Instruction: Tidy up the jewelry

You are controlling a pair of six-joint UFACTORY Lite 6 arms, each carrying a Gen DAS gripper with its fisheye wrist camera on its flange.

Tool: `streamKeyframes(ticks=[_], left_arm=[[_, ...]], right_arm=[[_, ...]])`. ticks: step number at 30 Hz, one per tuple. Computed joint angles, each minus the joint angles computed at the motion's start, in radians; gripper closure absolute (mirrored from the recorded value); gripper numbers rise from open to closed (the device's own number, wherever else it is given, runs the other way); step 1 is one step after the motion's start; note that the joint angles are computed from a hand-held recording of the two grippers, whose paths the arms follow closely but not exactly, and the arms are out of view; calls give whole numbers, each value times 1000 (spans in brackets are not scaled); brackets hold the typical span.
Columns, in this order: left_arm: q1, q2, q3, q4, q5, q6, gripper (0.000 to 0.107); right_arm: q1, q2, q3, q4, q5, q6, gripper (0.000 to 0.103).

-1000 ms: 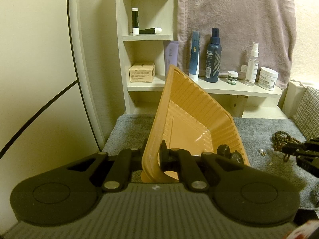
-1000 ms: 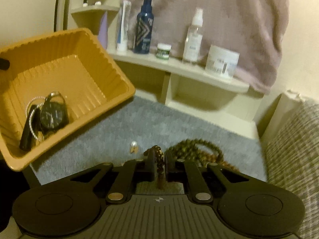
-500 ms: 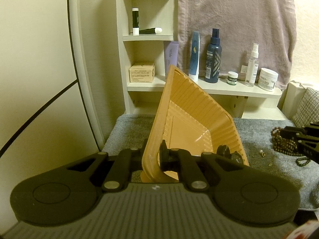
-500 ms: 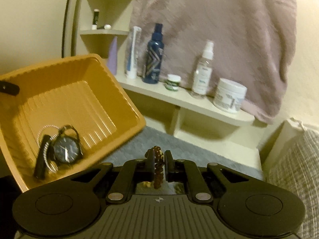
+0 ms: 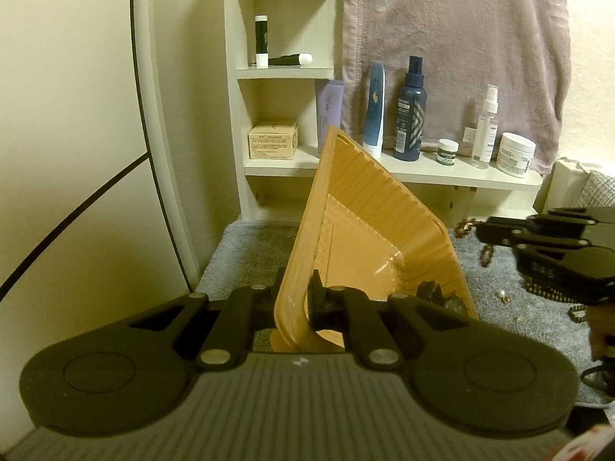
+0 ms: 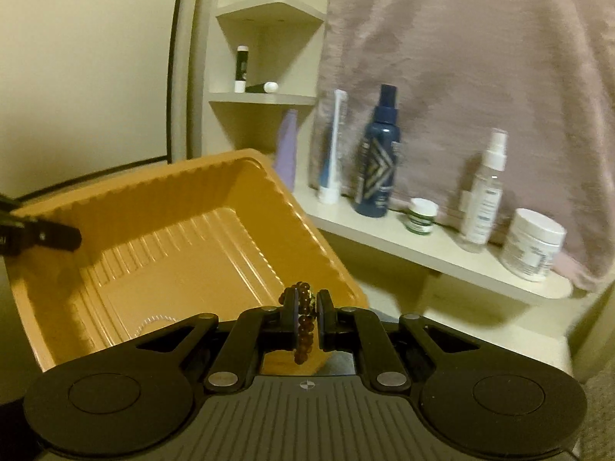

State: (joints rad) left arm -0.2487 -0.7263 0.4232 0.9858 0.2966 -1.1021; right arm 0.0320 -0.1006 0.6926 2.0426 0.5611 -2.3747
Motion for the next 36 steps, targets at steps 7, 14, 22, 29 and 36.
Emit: streamKeyframes(ticks=[7,14,22,29,36], left_arm=[[5,-3,0,-21,-5,21,99],[11,0,0,-23,-12,23,99],[16,-2,-2,-34,-17,36,99],[11,1,-2,-6,-17,6,99],[18,-7,-7,-27,-24,29,99]], right_arm=[[57,102,60,77,-27,-40,94],[66,148,80,88,-9,-23,94],[-5,123,28,68,105,41,80],[-168,-59,-190,171,87,-32,64],[-419,-195,-371,41,94,57,64]])
